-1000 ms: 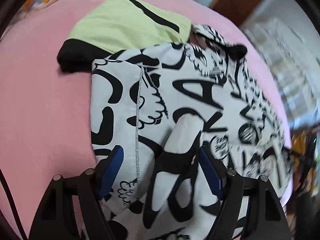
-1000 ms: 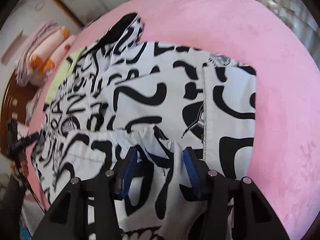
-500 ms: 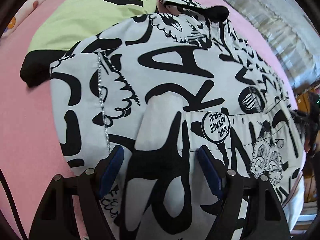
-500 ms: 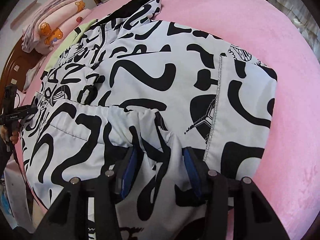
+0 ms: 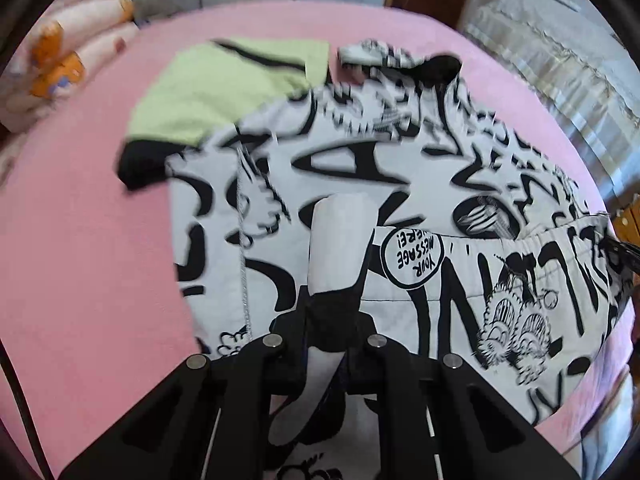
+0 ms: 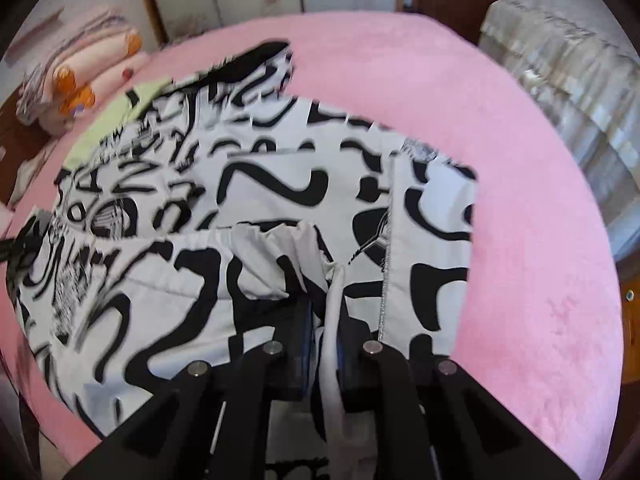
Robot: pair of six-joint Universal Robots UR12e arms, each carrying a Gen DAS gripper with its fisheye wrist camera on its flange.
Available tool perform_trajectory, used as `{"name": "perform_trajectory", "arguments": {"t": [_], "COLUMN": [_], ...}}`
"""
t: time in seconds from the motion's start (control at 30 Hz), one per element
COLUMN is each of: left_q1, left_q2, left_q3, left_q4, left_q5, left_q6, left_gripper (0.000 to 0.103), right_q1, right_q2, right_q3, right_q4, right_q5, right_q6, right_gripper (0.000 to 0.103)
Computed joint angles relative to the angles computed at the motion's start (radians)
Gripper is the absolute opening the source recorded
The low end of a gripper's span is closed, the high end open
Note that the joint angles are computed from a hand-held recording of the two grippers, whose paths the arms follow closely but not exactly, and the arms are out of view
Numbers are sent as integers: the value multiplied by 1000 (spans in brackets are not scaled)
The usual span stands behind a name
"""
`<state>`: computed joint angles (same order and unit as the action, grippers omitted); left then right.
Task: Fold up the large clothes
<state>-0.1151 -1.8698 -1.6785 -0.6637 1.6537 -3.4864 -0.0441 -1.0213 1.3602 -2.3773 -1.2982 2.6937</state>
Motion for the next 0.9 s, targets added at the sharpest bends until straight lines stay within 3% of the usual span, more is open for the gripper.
{"name": "perform_trajectory", "arguments": {"t": [0.2,0.4,0.5,0.6,0.77,0.9], "left_q1": [-61,-72,-67,-44,-15,-5], "left_q2": [19,-32,-84,-152,-268,-338], "left_q3": [26,116,175,252,358,406], "left_q4": [97,197,207,145,20,-2], "left_q5": [230,377,426,418,384,383], "left_q6": [-12,29,48,20,-18,17], "left_gripper": [8,8,8,7,7,7], "right_q1": [-5,0,19,45,83,110], "right_q2": [-67,-41,16,93,223,319], "right_q3": [72,4,-86,-188,-359,-471], "right_q4": [-210,-352,-352,-337,-206,-99], "right_q5": [22,39,19,-40,-145,-250], "right_q6": [103,217,262,301,347,332], "right_gripper": [8,8,8,6,6,6]}}
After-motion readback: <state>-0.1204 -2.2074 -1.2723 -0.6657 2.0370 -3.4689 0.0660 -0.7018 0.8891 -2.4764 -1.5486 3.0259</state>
